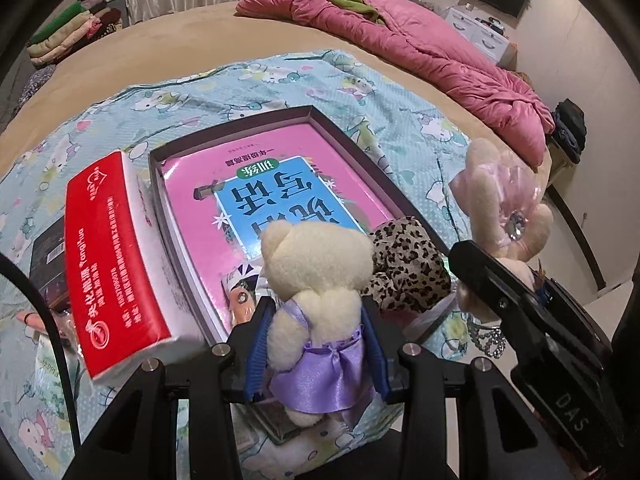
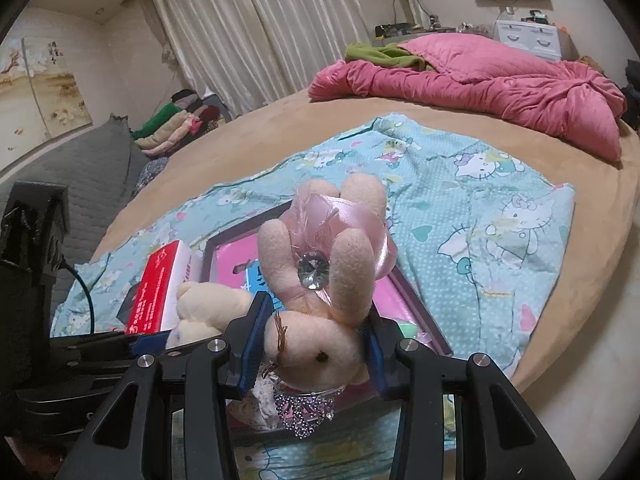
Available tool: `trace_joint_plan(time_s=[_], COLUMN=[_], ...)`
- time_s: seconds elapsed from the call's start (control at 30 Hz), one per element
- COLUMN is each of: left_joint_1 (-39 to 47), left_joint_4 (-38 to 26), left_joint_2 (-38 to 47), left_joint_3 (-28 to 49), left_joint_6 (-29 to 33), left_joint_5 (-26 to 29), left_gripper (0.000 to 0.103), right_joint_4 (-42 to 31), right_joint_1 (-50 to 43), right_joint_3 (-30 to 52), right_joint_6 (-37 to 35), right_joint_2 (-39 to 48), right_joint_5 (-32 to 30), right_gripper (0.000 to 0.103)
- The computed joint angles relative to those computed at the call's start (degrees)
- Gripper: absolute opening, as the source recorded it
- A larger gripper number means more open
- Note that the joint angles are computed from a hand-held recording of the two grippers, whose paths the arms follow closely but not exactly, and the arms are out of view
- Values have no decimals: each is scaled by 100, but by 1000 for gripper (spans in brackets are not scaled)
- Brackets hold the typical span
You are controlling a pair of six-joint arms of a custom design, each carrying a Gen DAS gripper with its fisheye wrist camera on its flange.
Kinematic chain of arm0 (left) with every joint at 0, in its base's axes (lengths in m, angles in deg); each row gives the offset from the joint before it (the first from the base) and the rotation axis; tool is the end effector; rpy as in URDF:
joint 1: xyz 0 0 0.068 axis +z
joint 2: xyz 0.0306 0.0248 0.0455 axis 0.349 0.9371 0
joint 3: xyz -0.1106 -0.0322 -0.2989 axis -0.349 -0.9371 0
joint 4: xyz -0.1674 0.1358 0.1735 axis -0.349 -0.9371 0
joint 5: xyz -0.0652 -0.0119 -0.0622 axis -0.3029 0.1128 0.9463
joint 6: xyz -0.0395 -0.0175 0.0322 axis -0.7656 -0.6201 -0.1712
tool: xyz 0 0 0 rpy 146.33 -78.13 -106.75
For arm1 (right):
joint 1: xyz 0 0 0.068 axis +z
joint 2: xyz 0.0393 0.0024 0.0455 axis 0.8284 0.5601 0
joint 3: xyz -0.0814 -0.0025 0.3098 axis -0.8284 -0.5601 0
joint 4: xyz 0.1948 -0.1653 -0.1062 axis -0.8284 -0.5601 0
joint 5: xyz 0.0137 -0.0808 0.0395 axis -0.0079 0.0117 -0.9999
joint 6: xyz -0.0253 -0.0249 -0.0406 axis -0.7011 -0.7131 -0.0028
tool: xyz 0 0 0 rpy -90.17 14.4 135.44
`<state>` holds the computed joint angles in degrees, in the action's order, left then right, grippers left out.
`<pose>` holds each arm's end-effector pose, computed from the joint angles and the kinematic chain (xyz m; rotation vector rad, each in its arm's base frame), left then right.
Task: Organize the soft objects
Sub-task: 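Lift and carry the teddy bear and bunny plush over the pink book tray, then lower and release the teddy bear with the left tool while the right tool releases the bunny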
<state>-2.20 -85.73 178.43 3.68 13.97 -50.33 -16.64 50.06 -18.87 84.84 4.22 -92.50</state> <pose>0.3447 -0.1488 0.1646 0.3668 2.6536 -0.3571 0.2661 -0.0189 0.1609 0.1876 2.2651 0.3149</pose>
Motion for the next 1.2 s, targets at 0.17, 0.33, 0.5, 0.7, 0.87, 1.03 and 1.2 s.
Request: trace_joint_plan(time_s=[0.17, 0.33, 0.5, 0.7, 0.87, 1.03, 1.2], left_joint_1=[25, 56, 91, 123, 145, 159, 171], left_joint_4=[-34, 0, 41, 80, 107, 146, 239], left_joint_2=[173, 307, 405, 479, 507, 520, 515], left_joint_3=[107, 131, 116, 97, 82, 66, 14], left_joint_6=[31, 47, 39, 61, 76, 85, 36], left_joint_5=[33, 38, 67, 101, 101, 122, 163], left_gripper=[43, 43, 43, 43, 43, 43, 43], right_joint_4=[-51, -145, -255, -298, -299, -258, -199], right_joint_1=[79, 53, 67, 109, 105, 79, 18], right_joint_3=[166, 415, 660, 806, 866, 883, 869], right_joint_6=[-19, -31, -49, -80, -26, 37, 94], right_joint_2=[206, 610, 991, 1289, 1477, 1585, 1640], right_joint_5=[17, -52, -41, -39, -127, -215, -365], right_gripper=[44, 44, 44, 45, 46, 47, 48])
